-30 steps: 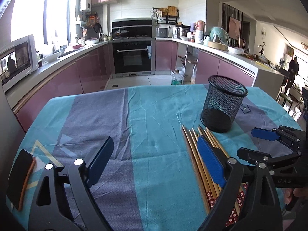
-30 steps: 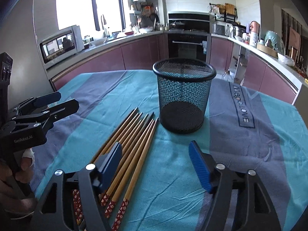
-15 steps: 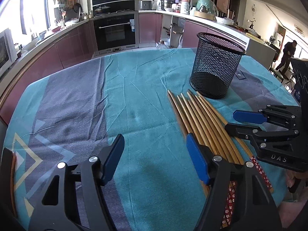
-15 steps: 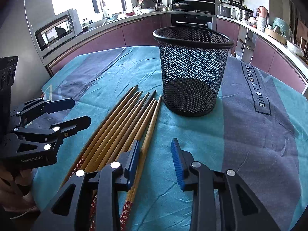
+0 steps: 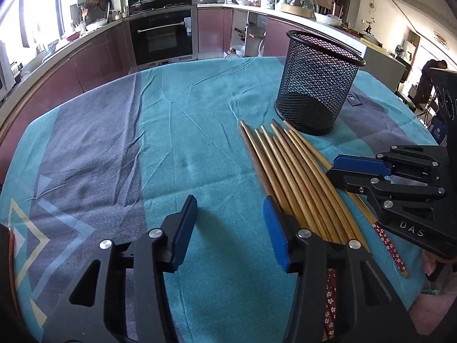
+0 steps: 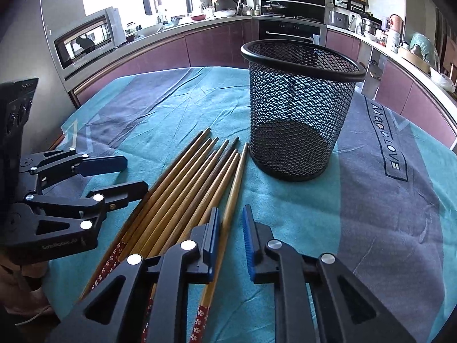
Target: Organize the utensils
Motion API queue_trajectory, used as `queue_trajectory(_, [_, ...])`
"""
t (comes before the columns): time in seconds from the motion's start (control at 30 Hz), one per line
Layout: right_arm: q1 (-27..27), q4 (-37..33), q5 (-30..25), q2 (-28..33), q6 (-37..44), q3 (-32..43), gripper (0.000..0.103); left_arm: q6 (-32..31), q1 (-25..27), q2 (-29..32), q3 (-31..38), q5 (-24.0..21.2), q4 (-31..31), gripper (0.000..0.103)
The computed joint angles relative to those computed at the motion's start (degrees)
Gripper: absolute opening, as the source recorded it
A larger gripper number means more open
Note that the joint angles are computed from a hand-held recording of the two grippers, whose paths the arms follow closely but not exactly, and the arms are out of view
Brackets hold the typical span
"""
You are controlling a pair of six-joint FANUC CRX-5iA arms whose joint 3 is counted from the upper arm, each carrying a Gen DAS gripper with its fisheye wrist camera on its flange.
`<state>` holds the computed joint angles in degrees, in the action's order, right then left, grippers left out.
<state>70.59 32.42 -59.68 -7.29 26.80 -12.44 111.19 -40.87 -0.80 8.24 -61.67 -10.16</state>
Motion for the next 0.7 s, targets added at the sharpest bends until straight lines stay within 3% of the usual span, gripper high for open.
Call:
queue_trajectory(0.3, [-0.1, -0.5, 0.7, 0.3, -0.1, 0.4, 0.008, 0.1, -0.6, 0.6, 1.0, -0.8, -1.0, 0.039])
queue_trajectory(0.7, [-0.4, -0.4, 1.5, -1.1, -0.9, -0.9, 0.007, 0.5, -0.3, 0.0, 0.4, -0.5, -0.8, 0.038])
